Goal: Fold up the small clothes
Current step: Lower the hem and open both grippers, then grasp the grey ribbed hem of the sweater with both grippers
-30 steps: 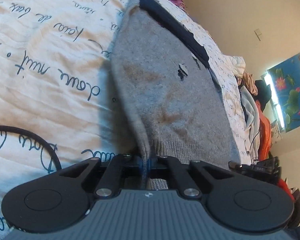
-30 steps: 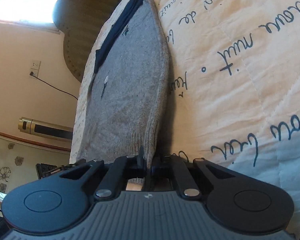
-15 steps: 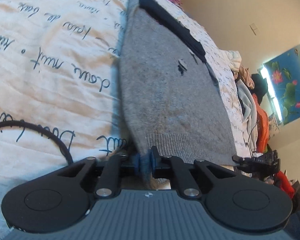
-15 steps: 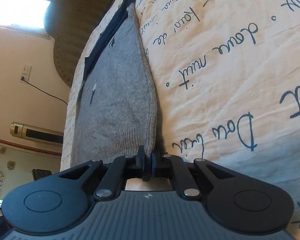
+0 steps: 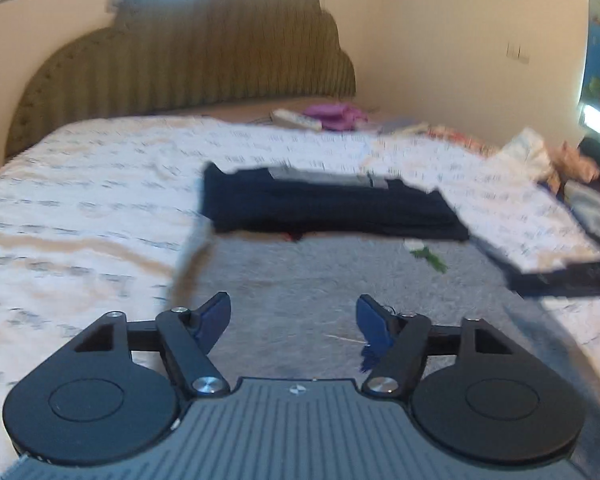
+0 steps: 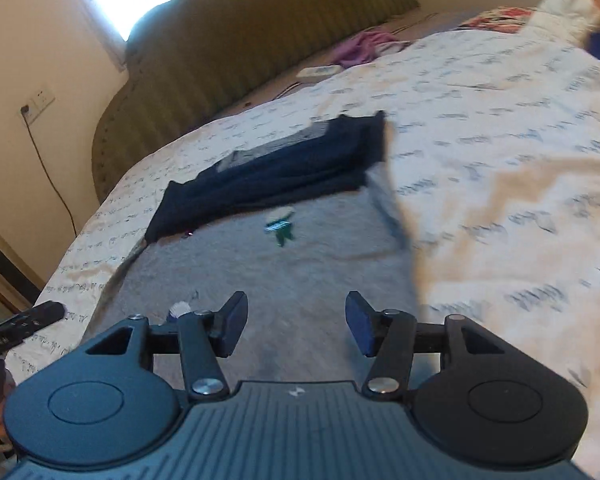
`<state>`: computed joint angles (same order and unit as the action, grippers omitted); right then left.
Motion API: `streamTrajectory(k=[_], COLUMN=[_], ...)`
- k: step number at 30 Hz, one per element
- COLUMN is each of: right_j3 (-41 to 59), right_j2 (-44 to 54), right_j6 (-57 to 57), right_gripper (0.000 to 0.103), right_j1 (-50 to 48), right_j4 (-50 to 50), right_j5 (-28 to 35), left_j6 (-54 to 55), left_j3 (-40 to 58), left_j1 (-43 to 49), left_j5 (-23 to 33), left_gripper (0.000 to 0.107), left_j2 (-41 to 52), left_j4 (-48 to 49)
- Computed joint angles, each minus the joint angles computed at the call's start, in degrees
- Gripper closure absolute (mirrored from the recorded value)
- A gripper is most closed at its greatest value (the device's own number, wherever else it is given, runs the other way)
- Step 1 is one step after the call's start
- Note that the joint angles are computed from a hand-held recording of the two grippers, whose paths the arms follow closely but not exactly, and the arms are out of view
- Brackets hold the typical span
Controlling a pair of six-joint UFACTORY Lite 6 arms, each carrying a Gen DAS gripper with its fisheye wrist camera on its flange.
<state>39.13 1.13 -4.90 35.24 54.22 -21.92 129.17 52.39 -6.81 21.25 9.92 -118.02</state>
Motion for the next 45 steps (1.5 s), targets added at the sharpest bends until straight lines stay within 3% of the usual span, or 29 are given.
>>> streamTrajectory(k=[2,4,7,9,11,16,20,34,39,42,45], right_j3=[11.86,20.61,22.84,21.77,18.59,11.6,10.84,3.42,4.1,5.37,10.59], right_j2=[11.99,21.9,25.08,24.12,22.34,18.11,17.49,9.52,7.55,6.4,10.73], right_j6=[-4.73,-16.17,-31.4,-40.34,-42.94,-40.01,-39.13,-33.9,-36.53,-34.74,-38.58], right_gripper=[0.05,0.05,0.043,0.035,0.018,0.011,0.009,0.003,0.003,0.003,0.003], right_j1=[-2.21,-2.13,2.46,6.91,12.45,25.65,33.28,51.59,52.52,50.45,46.86], right_j4=[1.98,12.57,27.23,35.41,40.96,48.91,55.3,67.71,70.65,65.81,61.53], right_j5=[2.4,0.42,-6.03,-10.39,-15.14,-24.29,-29.25,-32.03,-33.19,-33.2,-30.94], left_j6=[11.24,22.19,34.32,31.04,26.48,25.35,20.35,-0.43,-11.23,-13.76,-9.83], left_j3=[4.57,9.58,5.14,2.08,-1.24,-12.05,-18.23,-30.43,-31.14,-31.76,-33.81], left_j1=[-4.98,-8.34,-7.11,-5.72,-3.94,0.32,1.69,16.07,18.06,15.94,9.01], left_j5=[-3.88,-10.17,-7.74,-8.1,-7.6,-3.68,-4.21,3.77,5.71,8.09,5.46], left_gripper=[0.035,0.034,0.025,0.017,0.009,0.007,0.007,0.004,0.009,0.01,0.009], left_j2=[7.17,14.26,12.5,9.64,6.92,-1.62,-8.46,-23.28,-27.77,-30.79,-32.36], left_j4=[-11.99,-23.8,-32.48,-27.15,-21.16,-17.26,-12.19,23.29,34.99,36.7,32.23])
